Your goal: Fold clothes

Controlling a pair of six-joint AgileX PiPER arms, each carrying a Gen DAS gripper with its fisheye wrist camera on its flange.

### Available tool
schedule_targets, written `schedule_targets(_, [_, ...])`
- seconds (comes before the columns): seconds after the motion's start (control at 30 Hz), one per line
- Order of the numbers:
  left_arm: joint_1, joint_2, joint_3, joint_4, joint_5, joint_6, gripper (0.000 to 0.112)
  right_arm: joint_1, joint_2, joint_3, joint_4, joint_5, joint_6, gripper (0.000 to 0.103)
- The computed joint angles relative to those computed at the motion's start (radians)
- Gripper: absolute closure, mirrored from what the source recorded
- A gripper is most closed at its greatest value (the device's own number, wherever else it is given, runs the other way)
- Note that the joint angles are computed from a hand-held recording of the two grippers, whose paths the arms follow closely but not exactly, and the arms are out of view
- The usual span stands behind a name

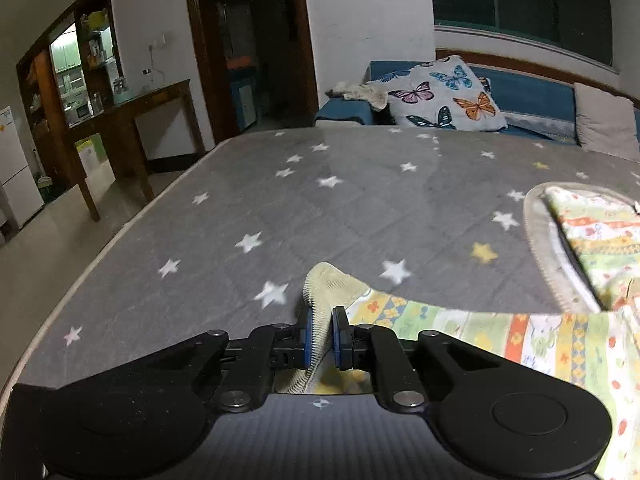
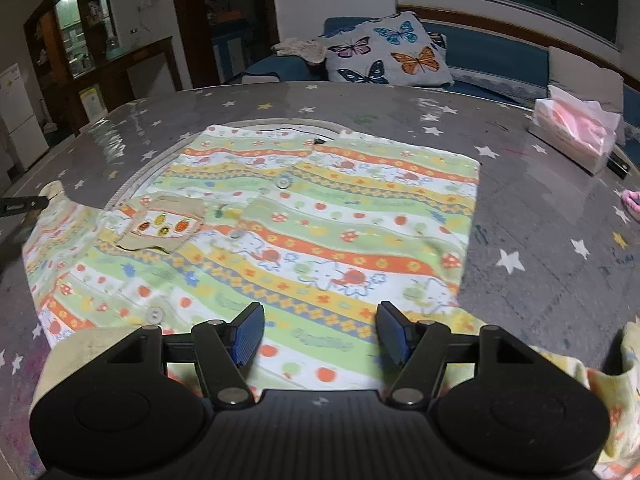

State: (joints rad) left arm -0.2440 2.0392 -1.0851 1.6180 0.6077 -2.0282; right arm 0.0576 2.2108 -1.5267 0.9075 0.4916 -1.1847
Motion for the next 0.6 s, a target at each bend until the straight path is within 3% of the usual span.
schedule_targets(0.2, [-0.051, 0.027, -0.042, -0.085, 0.117, 0.119, 0.066, -0.011, -0.043, 0.068, 0.053, -0.009, -0.076, 0.039])
schedule_targets(0.47, [-0.05, 0.007, -0.021, -0.127, 0.138, 0.135, 0.053, -0.029, -0.143, 0.234, 0.153, -0.062, -0.284, 0.032])
schedule_targets(0.6, [-0.101, -0.044, -0.002, -0.137, 0.128, 0.124, 0.035, -0.036, -0.175, 0.297, 0.213, -0.056, -0.38, 0.029])
